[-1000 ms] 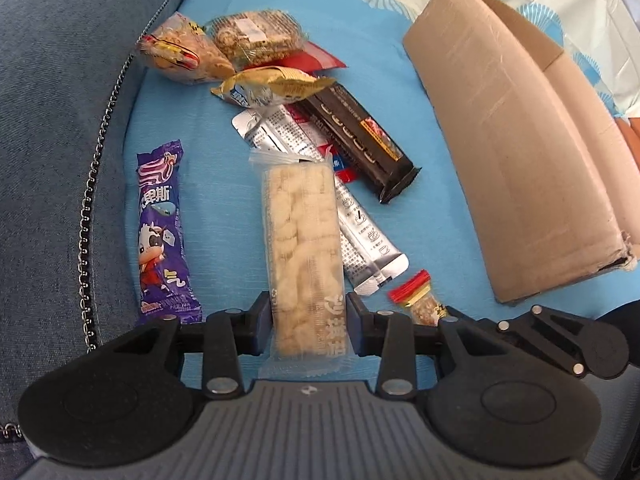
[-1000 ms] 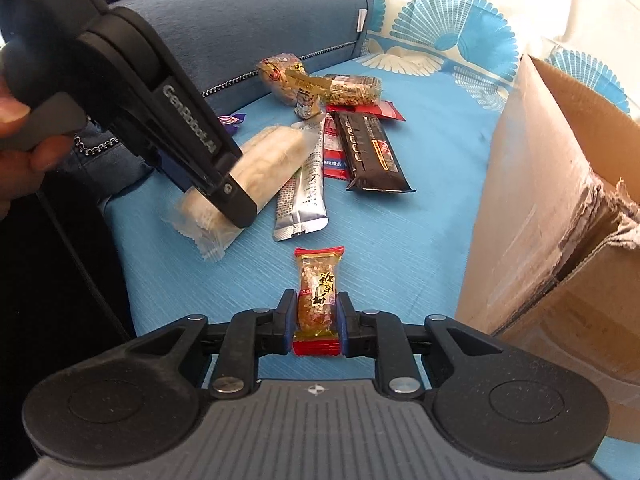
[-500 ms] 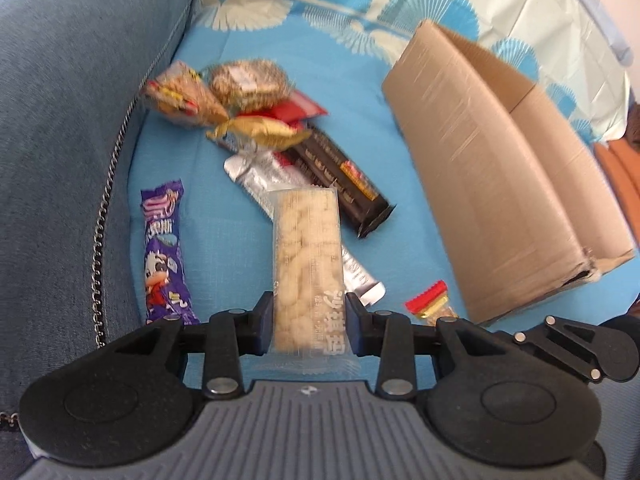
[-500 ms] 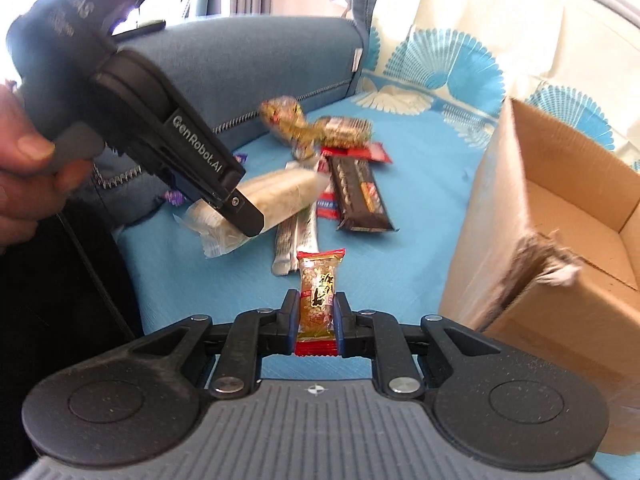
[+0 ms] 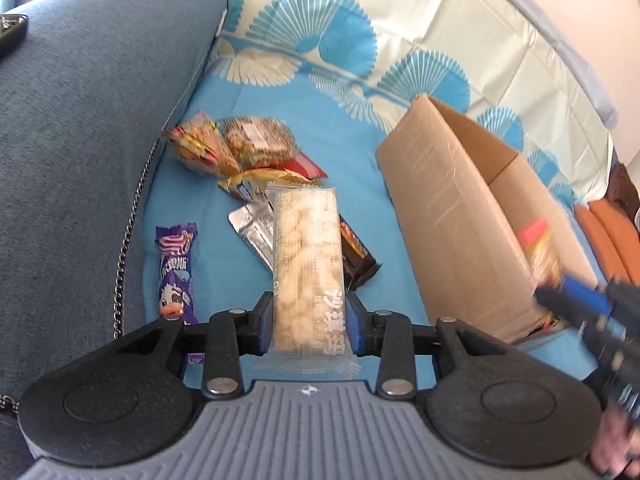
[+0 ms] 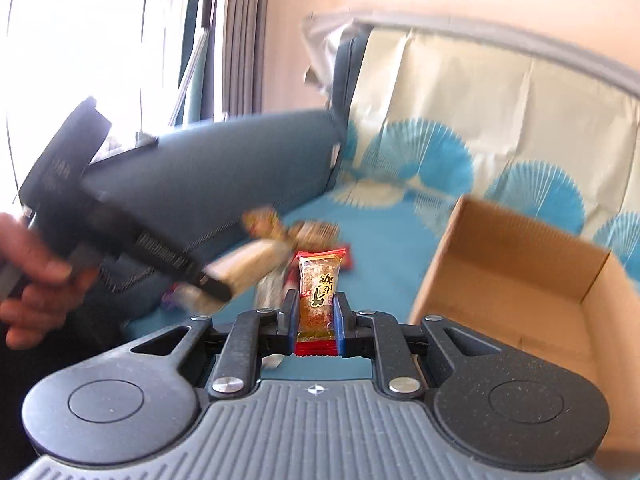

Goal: Organize snacks
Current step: 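Carry both snacks over the cardboard box with both grippers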

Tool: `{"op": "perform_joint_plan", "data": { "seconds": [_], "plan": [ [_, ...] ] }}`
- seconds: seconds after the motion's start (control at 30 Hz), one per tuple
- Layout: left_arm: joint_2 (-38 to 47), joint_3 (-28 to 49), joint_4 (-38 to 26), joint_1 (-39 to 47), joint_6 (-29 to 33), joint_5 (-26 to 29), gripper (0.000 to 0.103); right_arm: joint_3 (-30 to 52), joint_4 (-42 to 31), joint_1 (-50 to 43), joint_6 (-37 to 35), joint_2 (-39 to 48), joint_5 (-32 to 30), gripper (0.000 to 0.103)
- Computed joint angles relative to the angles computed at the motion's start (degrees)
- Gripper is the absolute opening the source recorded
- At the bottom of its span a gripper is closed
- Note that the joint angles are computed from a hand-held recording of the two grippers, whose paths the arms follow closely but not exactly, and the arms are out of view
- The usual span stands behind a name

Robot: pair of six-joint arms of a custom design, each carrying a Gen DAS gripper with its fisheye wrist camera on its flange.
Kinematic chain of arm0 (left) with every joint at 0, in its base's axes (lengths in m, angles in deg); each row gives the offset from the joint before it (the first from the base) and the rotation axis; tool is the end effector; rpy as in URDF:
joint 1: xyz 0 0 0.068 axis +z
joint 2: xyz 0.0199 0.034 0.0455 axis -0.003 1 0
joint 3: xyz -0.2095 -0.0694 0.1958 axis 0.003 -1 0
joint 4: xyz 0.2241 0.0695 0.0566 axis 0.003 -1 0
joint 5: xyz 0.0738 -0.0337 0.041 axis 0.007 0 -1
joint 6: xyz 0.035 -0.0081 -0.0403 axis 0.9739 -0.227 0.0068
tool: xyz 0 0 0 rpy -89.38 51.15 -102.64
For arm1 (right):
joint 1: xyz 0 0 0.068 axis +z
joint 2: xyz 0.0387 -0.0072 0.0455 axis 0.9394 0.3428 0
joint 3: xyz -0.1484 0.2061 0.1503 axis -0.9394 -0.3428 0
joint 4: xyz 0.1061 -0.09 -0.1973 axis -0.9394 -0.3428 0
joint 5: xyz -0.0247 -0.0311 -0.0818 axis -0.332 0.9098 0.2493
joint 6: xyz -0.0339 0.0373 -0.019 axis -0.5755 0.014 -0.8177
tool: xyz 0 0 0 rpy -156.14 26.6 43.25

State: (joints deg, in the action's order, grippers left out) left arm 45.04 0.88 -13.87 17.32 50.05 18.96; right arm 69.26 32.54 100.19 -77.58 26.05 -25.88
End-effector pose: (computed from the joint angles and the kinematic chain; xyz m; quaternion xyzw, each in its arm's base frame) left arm 0.2598 0.0620 0.1966 0.0260 0.9255 -0.1923 0.3254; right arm 0.1623 0.0900 0.2424 -0.2022 0.8352 0.0818 0.5048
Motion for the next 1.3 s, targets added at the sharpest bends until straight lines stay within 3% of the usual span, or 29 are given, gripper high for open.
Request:
{"op": "perform_joint_plan", "data": {
  "seconds": [0.17, 0.33, 0.5, 0.8, 0.93, 1.3],
  "plan": [
    [-1.21, -0.95, 2.05, 0.64, -1.06, 0.83, 0.040, 2.99, 1.33, -11.91, -5.05, 0.71, -9.00, 0.018],
    [-3.30, -2.96, 5.14, 0.45, -1.43, 0.11, 0.040, -0.47, 6.14, -20.23, -0.90, 1.87, -14.56, 0.018],
    [-5.93, -5.34, 8.62, -0.31, -2.89, -1.15, 0.040, -0.19, 8.17, -21.22, 4.71, 4.26, -13.51, 0.018],
    [-10.65, -7.78, 12.02, -6.69, -4.30, -11.91, 0.040, 1.46, 7.63, -27.74, 7.12, 5.98, -15.83, 0.018],
    [-11.56, -7.02, 11.37, -10.99, -9.29, -16.07, 0.040, 1.46, 7.54, -29.02, 5.65, 5.88, -11.71, 0.018],
    [-11.26, 3.52, 9.64, -31.95, -22.28, -24.20, 0.040, 3.71, 4.76, -36.50, 8.40, 8.68, -11.69, 0.018]
  ]
}}
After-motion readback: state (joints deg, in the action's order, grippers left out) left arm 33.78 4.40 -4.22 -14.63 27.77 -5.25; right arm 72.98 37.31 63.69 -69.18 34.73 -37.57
